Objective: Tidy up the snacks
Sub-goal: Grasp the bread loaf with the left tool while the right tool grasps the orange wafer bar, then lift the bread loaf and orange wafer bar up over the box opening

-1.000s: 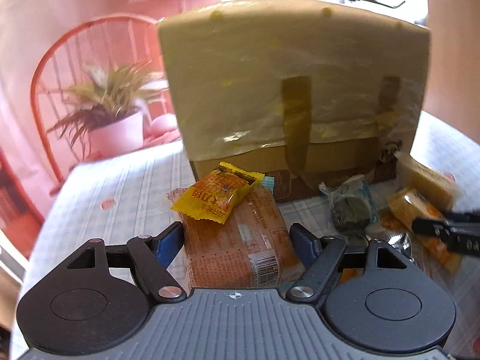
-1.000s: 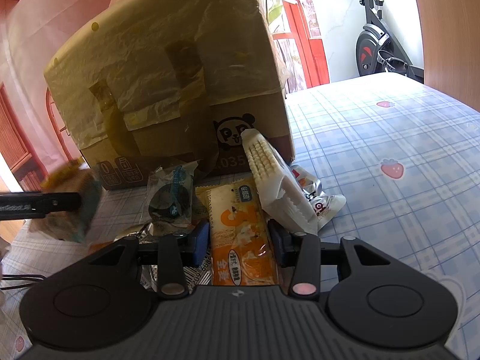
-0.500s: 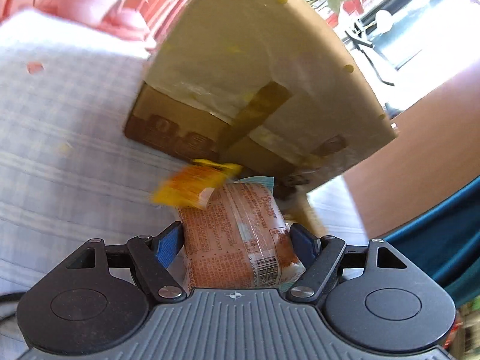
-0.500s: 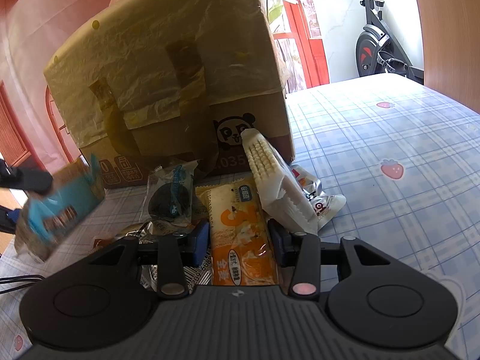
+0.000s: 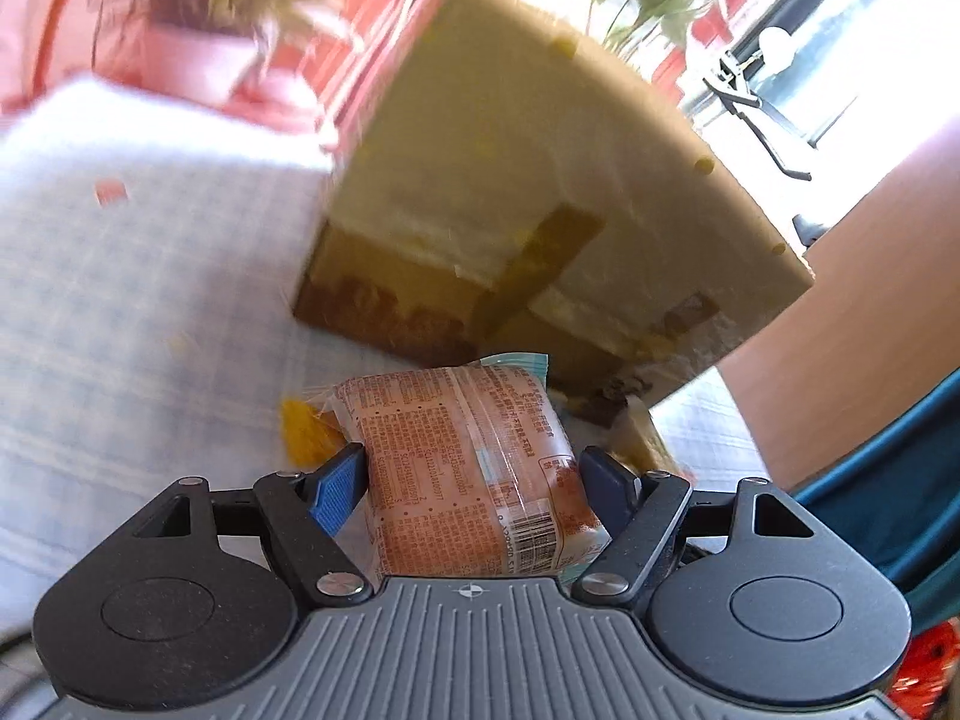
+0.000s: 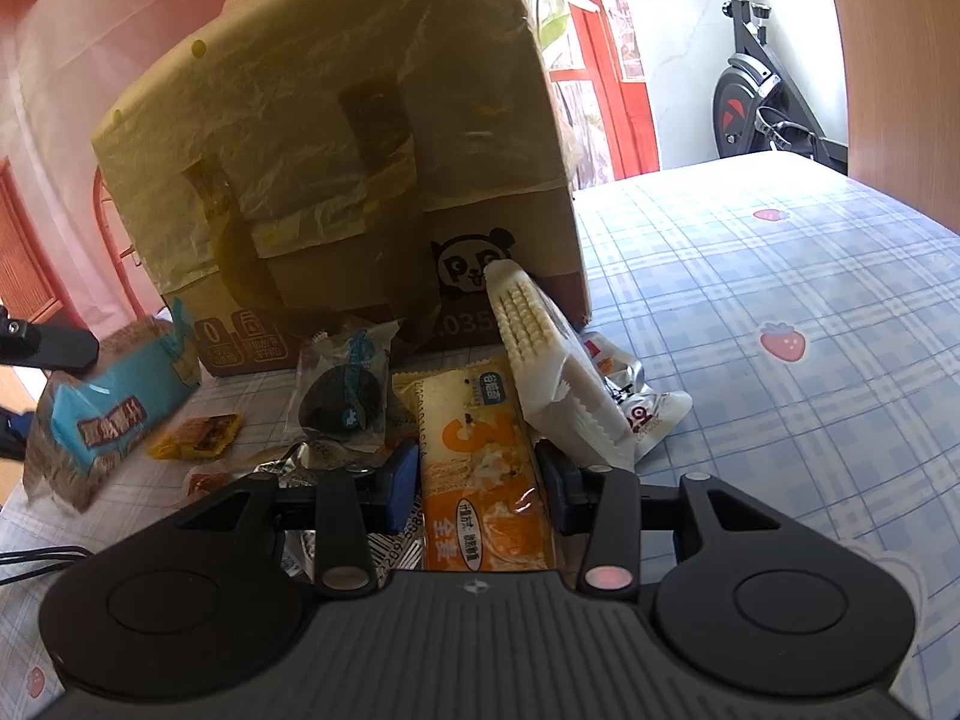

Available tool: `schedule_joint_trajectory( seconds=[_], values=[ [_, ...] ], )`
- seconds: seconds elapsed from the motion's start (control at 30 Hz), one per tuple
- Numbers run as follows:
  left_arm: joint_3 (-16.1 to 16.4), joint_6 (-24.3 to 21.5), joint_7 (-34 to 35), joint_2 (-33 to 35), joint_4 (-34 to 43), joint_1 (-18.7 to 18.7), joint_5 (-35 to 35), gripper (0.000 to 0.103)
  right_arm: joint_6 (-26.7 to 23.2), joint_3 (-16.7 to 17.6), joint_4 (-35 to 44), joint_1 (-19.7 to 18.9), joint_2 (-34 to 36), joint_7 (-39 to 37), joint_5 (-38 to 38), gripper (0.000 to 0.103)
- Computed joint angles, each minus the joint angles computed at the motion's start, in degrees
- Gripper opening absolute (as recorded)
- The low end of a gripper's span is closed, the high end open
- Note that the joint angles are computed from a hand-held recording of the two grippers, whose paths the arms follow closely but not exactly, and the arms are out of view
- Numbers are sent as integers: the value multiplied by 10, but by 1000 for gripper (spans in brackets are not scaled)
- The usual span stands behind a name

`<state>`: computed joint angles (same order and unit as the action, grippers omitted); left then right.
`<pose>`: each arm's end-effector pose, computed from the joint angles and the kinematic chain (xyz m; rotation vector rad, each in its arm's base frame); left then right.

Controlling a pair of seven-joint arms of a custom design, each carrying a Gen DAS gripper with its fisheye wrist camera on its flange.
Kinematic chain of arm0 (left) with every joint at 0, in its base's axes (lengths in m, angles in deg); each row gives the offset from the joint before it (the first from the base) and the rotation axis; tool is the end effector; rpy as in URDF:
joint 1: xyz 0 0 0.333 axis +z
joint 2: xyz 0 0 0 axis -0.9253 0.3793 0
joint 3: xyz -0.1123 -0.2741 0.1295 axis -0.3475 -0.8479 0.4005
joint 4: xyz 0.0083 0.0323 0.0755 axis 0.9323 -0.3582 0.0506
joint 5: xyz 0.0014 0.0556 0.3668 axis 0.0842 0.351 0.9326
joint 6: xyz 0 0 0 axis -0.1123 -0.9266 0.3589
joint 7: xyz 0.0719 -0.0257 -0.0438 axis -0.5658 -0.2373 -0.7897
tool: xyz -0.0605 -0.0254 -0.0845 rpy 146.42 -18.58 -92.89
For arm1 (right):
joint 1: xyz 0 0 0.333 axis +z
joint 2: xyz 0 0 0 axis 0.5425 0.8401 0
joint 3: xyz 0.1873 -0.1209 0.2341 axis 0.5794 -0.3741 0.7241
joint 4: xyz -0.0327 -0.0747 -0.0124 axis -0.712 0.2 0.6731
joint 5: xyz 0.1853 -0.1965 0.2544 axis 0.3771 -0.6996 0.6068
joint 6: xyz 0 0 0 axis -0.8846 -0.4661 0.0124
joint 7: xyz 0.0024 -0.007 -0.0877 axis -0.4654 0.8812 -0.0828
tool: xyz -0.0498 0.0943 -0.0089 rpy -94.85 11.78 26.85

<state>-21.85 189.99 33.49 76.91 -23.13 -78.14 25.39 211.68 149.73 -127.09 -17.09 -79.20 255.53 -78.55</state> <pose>0.5634 -0.2591 0.4821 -1.7483 2.2488 -1.3194 0.3991 0.2173 0.3930 -1.1192 2.0847 -0.7667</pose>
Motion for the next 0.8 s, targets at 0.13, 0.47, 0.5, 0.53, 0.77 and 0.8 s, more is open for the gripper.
schedule_joint_trajectory(
  seconds=[0.13, 0.47, 0.5, 0.53, 0.77, 0.8],
  values=[
    [7, 94, -12, -9, -26, -20, 63, 79, 15, -8, -7, 10, -19, -5, 2, 44],
    [-28, 115, 113, -37, -26, 13, -71, 79, 17, -51, -5, 42, -63, -6, 23, 44],
    [-27, 107, 135, -39, -21, 12, -93, 79, 15, -55, -1, 43, -68, -9, 21, 44],
    [-25, 100, 157, -41, -16, 11, -116, 79, 15, -58, 1, 43, -74, -11, 20, 44],
    [-2, 67, 241, -46, 7, -15, -193, 79, 4, -78, 24, 41, -114, -17, 22, 44],
    [0, 61, 256, -47, 12, -16, -206, 79, 3, -83, 26, 42, -119, -19, 21, 44]
  ],
)
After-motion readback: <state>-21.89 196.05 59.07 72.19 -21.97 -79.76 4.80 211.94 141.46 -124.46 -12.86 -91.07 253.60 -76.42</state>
